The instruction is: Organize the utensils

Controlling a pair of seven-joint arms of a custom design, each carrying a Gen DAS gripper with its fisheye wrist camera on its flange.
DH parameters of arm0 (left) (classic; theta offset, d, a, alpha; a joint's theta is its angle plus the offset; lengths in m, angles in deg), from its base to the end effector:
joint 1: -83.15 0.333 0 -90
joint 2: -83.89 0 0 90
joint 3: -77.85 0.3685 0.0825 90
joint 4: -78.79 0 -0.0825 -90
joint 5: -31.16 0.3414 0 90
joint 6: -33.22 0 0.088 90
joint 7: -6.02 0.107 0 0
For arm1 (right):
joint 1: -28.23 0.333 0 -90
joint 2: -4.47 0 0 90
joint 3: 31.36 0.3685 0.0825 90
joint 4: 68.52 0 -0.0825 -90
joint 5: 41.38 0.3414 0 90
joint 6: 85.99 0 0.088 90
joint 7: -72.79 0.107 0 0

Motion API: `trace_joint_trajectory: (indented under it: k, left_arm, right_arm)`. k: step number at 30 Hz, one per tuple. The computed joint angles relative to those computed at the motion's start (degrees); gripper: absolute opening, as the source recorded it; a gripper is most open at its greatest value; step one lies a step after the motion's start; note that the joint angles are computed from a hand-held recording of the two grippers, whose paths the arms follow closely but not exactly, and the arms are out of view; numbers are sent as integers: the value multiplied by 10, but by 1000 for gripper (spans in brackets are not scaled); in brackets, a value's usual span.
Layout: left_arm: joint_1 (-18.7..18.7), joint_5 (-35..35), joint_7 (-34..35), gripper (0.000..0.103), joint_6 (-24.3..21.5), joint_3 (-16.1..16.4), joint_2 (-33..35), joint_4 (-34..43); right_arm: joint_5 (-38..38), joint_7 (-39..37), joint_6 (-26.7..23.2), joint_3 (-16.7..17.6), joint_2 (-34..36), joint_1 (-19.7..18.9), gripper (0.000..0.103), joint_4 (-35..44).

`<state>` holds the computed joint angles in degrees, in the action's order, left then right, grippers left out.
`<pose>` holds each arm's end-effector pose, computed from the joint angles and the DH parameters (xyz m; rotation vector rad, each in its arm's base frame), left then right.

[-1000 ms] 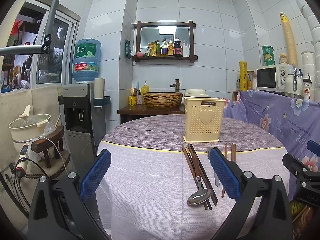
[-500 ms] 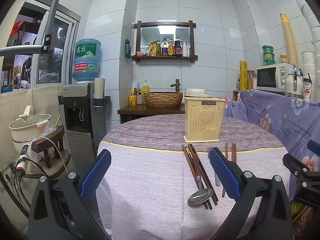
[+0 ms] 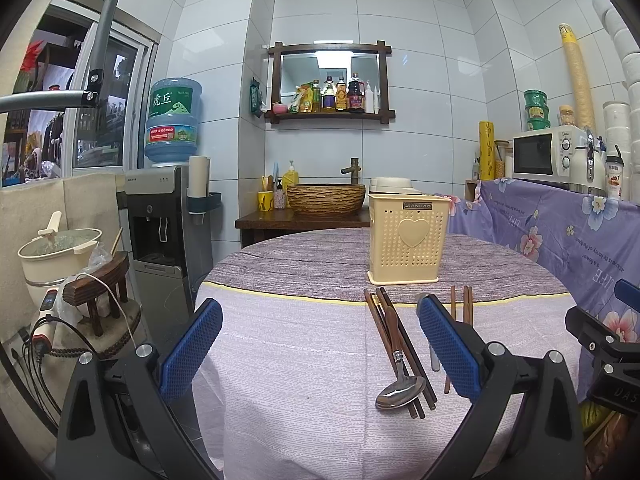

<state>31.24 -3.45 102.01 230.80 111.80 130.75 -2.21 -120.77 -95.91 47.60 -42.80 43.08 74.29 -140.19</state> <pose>0.6701 -0.3440 0.4945 -1.2541 1.5097 -1.2240 0.6126 0.4660 0.4863 -1.2737 1.5998 -1.2357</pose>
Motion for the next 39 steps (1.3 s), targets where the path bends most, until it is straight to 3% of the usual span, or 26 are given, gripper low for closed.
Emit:
trace_joint_trajectory:
  k: [31,39]
  left_arm:
    - [7,20,-14,98,-8,-1,7,6]
    - [21,56,-38,98,-46,-3,14,25]
  right_arm:
    - [28,-18,9,-6,12,-4,98,12]
    - [78,-59,-2,-1,25,-16,98,33]
